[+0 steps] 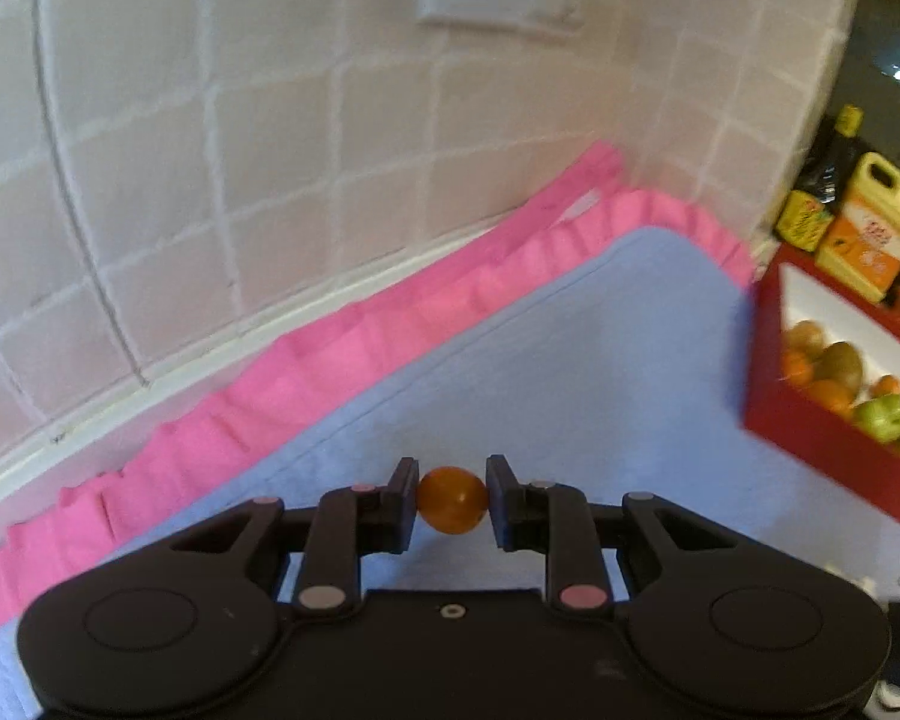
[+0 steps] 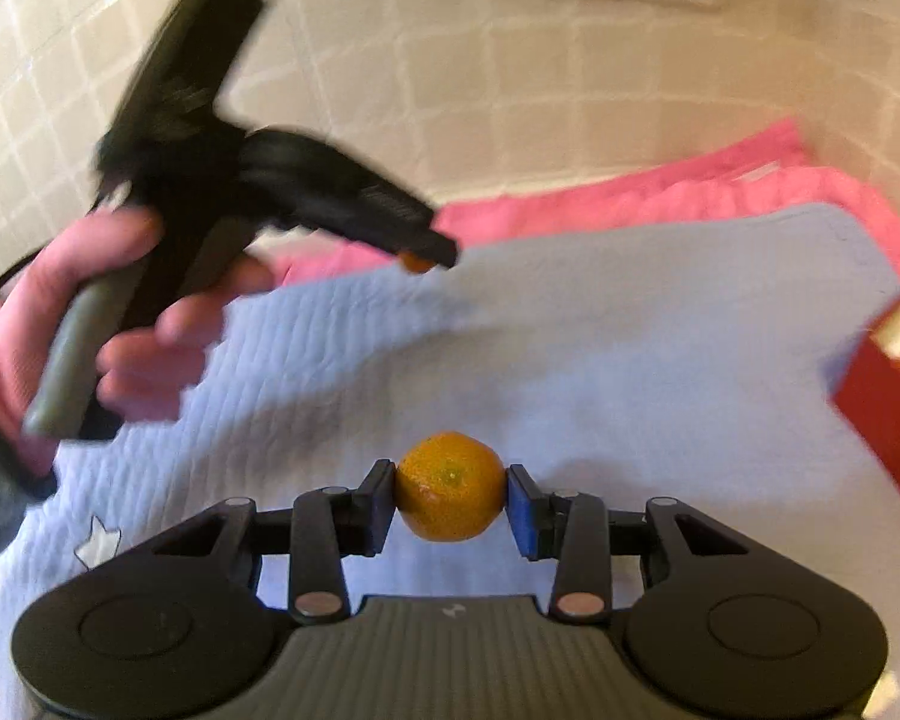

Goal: Organize fruits
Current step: 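Carry both small fruits into the red box and open both tools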

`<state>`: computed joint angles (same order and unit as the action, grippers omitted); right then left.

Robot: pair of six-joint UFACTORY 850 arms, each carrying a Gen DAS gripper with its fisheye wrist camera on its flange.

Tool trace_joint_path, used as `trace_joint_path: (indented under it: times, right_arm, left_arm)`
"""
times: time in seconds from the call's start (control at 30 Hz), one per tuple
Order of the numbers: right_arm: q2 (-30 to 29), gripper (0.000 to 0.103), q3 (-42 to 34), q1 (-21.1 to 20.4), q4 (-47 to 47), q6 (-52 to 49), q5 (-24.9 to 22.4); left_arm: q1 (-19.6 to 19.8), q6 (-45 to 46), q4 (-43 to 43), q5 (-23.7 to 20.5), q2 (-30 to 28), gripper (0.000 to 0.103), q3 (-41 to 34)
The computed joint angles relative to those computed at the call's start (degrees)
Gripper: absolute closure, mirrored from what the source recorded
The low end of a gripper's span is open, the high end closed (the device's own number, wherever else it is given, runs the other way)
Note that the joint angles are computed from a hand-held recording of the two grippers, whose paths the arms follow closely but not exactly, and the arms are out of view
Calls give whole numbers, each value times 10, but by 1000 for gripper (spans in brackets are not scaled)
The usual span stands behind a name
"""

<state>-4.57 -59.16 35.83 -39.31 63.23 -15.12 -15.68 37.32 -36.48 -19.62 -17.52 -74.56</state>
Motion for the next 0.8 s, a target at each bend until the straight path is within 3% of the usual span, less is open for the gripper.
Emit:
trace_joint_path:
  times: [0.1, 0.33, 0.4, 0.6, 0.7, 0.8]
  right_arm:
    - [49, 62, 35, -17, -91, 100, -19]
    - [151, 62, 102, -80, -170, 203, -97]
    - [174, 62, 116, -96, -175, 219, -126]
    - [246, 62, 155, -184, -167, 220, -165]
    - [258, 62, 167, -228, -174, 208, -173]
    - [260, 61, 169, -290, -141, 174, -151]
  left_arm:
    - [-29, -10, 21, 15, 19, 75, -3]
    - [-99, 115, -114, 7, 2, 75, -54]
    - [-124, 114, -117, -2, -15, 75, -82]
    - [-192, 56, -70, -47, -109, 75, -223]
    - [-219, -20, -7, -83, -181, 75, -326]
    - [-235, -100, 55, -131, -265, 75, -443]
